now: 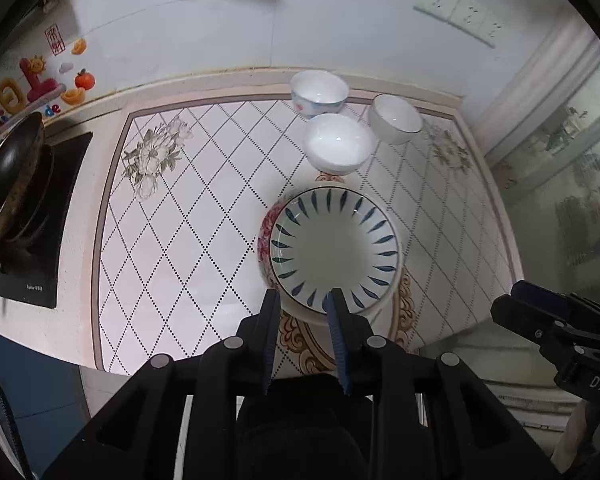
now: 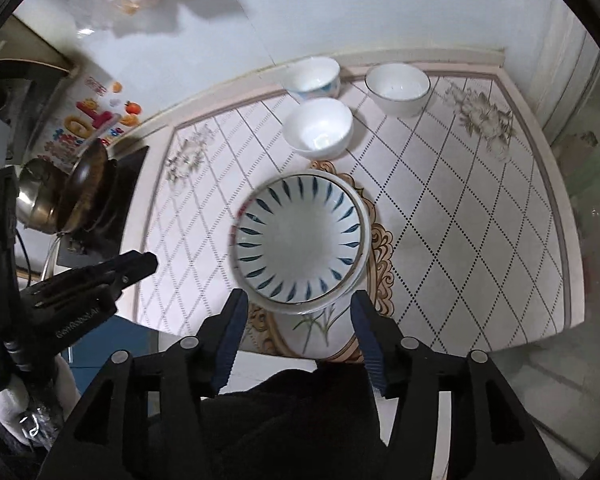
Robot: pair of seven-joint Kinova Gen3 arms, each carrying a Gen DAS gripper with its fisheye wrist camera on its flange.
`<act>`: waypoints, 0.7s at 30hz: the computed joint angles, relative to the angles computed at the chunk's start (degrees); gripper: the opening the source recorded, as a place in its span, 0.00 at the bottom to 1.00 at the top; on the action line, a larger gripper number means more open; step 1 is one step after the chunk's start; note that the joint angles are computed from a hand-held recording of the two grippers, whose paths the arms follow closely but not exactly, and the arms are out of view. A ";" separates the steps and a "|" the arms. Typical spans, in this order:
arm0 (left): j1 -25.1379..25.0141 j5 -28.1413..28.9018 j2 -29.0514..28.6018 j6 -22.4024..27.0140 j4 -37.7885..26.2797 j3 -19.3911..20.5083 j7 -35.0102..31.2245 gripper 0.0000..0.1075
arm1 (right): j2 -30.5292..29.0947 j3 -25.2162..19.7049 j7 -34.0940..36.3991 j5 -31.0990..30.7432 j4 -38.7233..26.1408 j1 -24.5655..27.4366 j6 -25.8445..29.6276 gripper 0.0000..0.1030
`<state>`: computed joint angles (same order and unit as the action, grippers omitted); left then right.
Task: Organize plates and bowls
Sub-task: 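Open both grippers and lift them away from the stack, then reach both grippers to the white bowls and grasp a bowl rim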
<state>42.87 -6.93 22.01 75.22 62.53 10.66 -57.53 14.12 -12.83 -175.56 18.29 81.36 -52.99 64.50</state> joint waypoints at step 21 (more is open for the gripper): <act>-1.00 -3.23 20.68 1.23 -22.41 -2.10 3.64 0.42 | 1.05 -0.70 8.65 -6.41 11.41 19.72 -20.66 0.61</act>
